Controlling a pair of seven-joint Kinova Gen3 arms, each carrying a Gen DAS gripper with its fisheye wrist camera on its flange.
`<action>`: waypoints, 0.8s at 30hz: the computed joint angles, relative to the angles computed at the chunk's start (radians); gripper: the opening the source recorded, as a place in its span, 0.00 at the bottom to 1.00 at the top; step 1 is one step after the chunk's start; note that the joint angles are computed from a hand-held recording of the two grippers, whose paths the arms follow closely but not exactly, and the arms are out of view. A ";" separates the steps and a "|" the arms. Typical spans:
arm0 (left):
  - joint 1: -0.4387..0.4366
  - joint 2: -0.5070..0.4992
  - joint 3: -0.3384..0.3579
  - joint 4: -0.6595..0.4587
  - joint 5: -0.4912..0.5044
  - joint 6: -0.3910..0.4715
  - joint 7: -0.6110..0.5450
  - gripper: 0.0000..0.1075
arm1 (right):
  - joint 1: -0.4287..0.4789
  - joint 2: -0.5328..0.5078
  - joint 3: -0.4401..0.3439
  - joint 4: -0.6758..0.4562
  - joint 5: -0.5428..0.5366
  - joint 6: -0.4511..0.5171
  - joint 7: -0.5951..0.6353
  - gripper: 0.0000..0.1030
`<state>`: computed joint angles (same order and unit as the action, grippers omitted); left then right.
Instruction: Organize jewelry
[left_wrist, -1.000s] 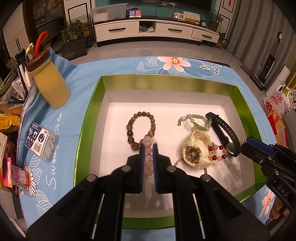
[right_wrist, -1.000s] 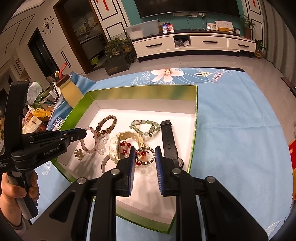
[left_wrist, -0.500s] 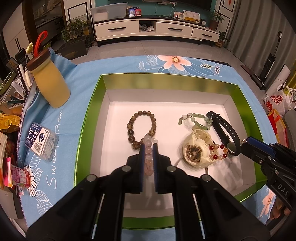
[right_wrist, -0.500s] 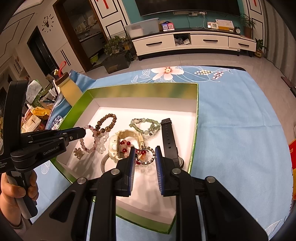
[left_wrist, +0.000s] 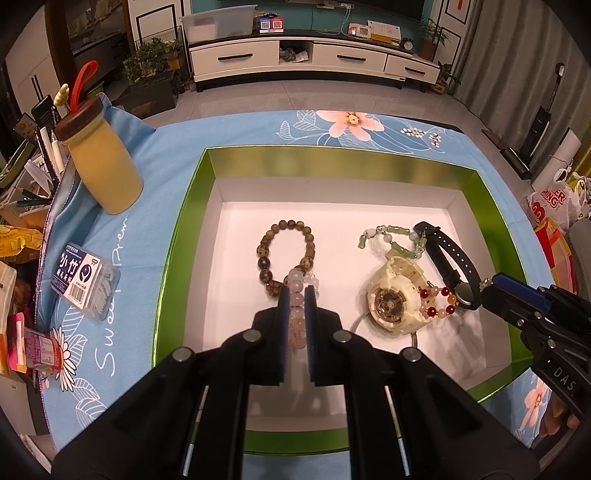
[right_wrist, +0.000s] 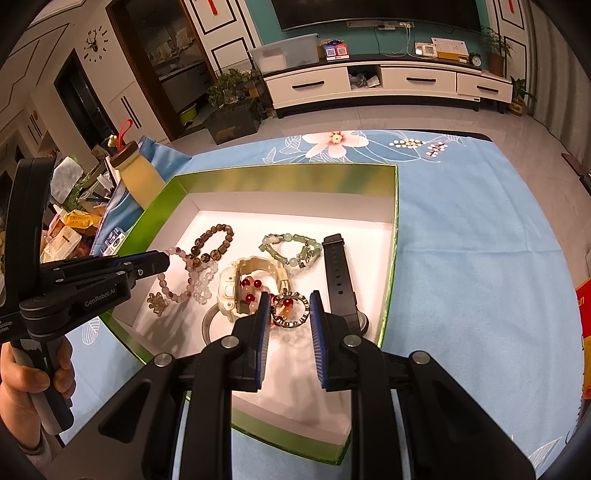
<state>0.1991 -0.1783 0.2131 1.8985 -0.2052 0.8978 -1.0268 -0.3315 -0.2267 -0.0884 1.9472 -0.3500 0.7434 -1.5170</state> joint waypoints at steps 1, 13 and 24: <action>0.000 0.000 0.001 -0.001 -0.001 0.000 0.001 0.07 | 0.000 0.000 0.000 0.000 0.000 0.001 0.000 0.20; -0.002 -0.038 0.028 -0.038 -0.023 0.057 0.027 0.67 | 0.022 -0.017 -0.016 -0.032 0.045 0.054 -0.075 0.44; -0.009 -0.071 0.076 -0.243 -0.029 0.327 0.031 0.94 | 0.051 -0.062 -0.073 -0.265 0.195 0.324 -0.177 0.99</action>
<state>0.1905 -0.2490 0.2895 1.6555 -0.2338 1.2244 -0.9959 -0.2800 -0.2885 -0.1613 1.6822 -0.1552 1.0676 -1.6942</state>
